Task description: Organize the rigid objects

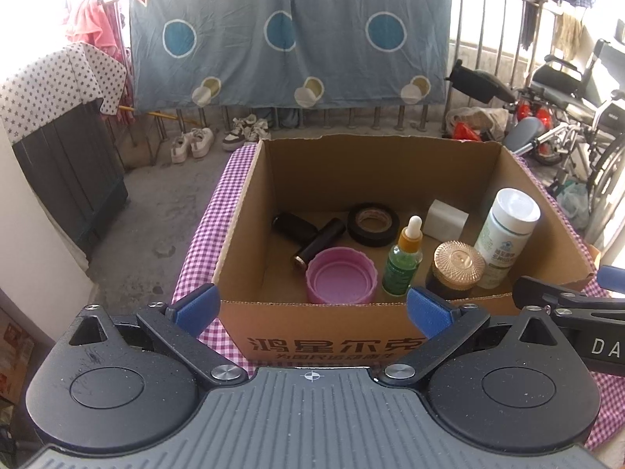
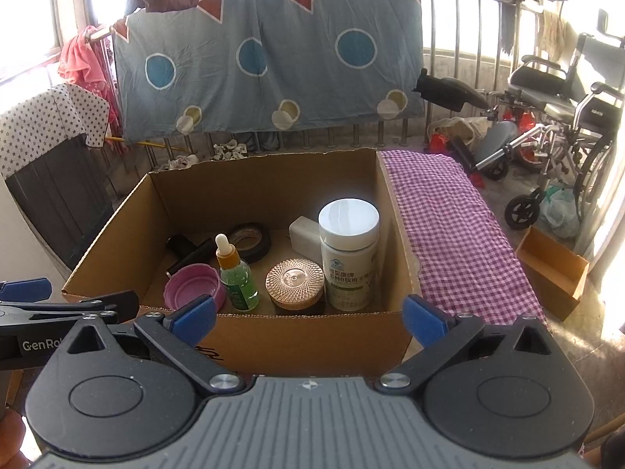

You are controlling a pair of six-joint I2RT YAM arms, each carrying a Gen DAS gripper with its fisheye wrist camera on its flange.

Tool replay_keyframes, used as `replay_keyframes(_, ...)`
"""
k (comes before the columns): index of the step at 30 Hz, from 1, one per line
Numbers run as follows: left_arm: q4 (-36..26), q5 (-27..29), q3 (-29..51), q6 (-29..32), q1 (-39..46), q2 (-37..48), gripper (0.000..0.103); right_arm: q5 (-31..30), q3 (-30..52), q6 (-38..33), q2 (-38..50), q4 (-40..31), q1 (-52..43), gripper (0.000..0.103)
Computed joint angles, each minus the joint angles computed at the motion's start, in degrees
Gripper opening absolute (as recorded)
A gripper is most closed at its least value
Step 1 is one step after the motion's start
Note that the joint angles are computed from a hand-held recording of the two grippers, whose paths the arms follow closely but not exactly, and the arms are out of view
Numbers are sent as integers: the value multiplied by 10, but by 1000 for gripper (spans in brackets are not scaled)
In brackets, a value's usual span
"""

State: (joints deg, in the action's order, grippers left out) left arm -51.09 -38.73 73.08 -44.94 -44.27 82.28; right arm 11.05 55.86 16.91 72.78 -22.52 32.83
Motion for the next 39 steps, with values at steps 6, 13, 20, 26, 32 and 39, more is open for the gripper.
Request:
replay_keyframes(6, -19, -2, 13, -3, 1, 8, 102, -1, 10, -5, 9, -6, -1, 103)
replay_keyframes(13, -28, 5, 12, -2, 6, 4, 102, -4, 13, -4, 13, -11, -2, 103)
replay_keyframes(20, -28, 9, 12, 1, 7, 0, 101, -2, 17, -1, 14, -15, 0, 103)
replay_keyframes(26, -27, 9, 7, -2, 5, -4, 101, 6, 14, -4, 10, -16, 6, 103)
replay_keyframes(32, -27, 14, 6, -4, 5, -7, 101, 7, 14, -6, 8, -19, 6, 103)
replay_keyframes(39, -25, 16, 5, -2, 5, -9, 101, 10, 16, -6, 5, -23, 6, 103)
